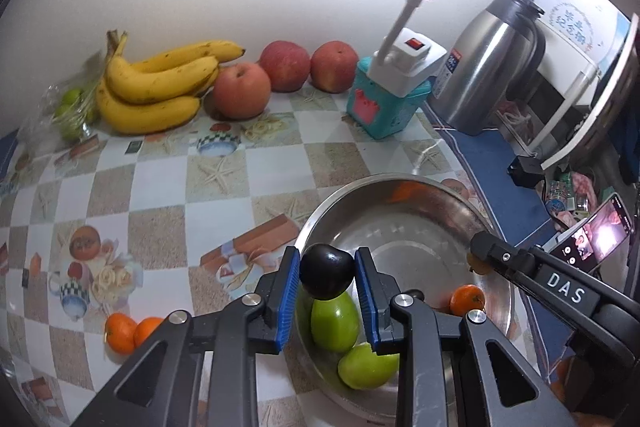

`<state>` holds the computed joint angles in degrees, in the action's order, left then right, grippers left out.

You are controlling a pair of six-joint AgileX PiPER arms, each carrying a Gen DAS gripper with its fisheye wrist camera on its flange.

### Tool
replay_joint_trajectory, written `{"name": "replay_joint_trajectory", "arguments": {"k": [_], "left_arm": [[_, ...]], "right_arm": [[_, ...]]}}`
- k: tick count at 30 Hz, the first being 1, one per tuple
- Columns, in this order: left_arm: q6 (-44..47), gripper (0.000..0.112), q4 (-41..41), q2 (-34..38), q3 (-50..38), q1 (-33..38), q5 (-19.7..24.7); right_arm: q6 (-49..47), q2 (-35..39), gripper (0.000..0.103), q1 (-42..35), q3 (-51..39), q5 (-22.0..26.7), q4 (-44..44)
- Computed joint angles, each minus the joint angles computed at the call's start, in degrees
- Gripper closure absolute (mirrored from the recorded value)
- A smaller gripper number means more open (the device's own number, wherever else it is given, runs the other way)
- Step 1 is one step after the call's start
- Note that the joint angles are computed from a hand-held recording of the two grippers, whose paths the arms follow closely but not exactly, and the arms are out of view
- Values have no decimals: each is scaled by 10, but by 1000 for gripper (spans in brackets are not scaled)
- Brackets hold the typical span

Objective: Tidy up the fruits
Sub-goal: 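Lift and carry the plum in the left gripper while the right carries the tan fruit over the plate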

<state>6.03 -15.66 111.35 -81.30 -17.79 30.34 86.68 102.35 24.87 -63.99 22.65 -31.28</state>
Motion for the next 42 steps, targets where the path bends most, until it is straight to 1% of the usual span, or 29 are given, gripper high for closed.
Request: {"name": "replay_joint_trajectory", "arguments": {"k": [2,5,7,10,12,16,21,31,42], "left_arm": [[9,82,-8,5,-3,-2,-5],[5,82,1,13,-9,-8,-12],[15,82,-10,21,-15,-8,-14],[21,82,-20,34,-22,-9,-15],[3,82,-3,44,-27,-13,-22],[1,82,-3,61,-41,-14,-18],[-3,82,2,76,-52,-17,-14],[-3,82,5,93,-65,-17,-7],[-5,82,8,101,-70,-17,2]], "right_arm": [[11,3,76,-5,5,-5,-13],[27,9,76,-7,6,-6,-30],[37,15,76,-9,5,-9,-43],[45,24,76,-16,7,-23,-55],[47,30,76,-18,6,-25,-58],[46,42,76,-23,6,-38,-59],[44,58,76,-22,-2,-36,-65],[3,77,76,-28,-13,-41,-25],[-21,83,75,-25,-25,-26,-4]]}}
